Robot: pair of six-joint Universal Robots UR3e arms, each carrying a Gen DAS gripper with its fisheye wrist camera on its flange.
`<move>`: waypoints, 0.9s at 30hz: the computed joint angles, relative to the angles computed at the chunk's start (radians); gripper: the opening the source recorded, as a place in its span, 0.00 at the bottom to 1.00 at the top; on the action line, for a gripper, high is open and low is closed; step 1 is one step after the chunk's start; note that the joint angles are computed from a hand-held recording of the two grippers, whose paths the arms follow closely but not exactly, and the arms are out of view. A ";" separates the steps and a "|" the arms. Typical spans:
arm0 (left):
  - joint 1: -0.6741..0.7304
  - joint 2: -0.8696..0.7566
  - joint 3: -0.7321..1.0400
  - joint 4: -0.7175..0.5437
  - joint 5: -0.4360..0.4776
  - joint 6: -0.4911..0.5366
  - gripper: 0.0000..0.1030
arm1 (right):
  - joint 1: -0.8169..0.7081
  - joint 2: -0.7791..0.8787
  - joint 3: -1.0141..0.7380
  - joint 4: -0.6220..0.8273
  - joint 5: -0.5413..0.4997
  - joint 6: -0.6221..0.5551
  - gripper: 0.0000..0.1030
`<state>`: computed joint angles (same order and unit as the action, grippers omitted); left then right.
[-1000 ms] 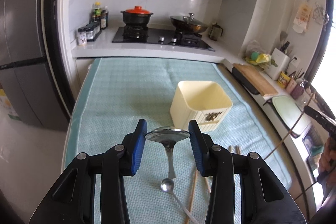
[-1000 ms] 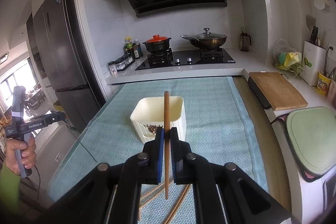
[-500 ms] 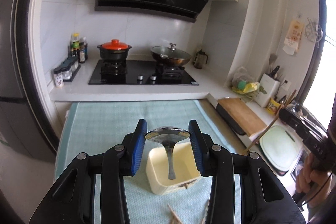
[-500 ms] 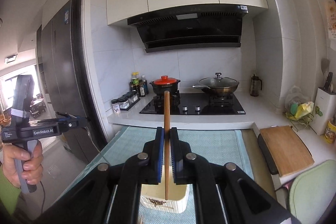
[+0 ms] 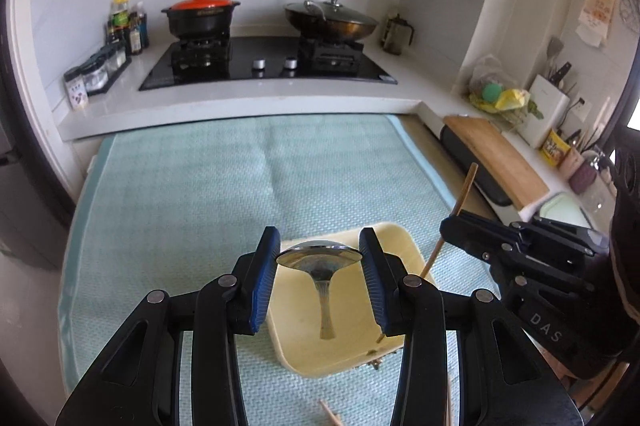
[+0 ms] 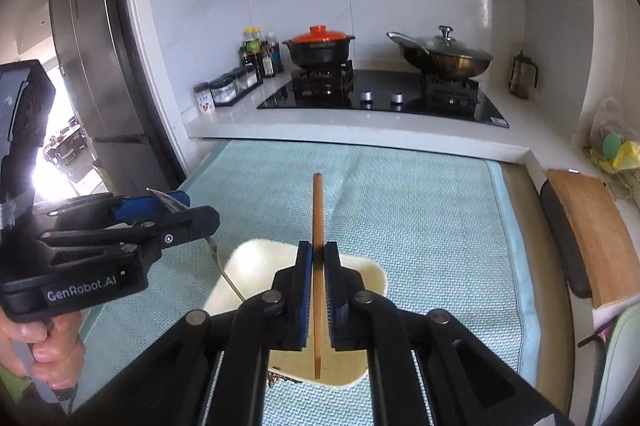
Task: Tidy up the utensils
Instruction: 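Lift and carry the spoon with the left tool while the right tool carries the chopstick to the caddy, then open both tools to drop spoon and chopstick into the caddy, then withdraw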
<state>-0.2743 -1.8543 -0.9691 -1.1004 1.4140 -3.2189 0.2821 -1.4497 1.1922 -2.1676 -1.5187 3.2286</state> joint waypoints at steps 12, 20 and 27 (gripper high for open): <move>-0.006 -0.090 0.085 -0.013 0.055 -0.024 0.67 | -0.024 0.119 -0.087 0.009 -0.002 0.051 0.38; 0.038 0.288 -0.270 0.148 0.097 0.047 0.97 | 0.026 -0.107 0.015 -0.009 -0.097 0.011 0.40; 0.169 0.897 -0.762 0.106 0.019 0.175 0.98 | 0.194 -0.476 0.271 0.005 -0.251 0.035 0.52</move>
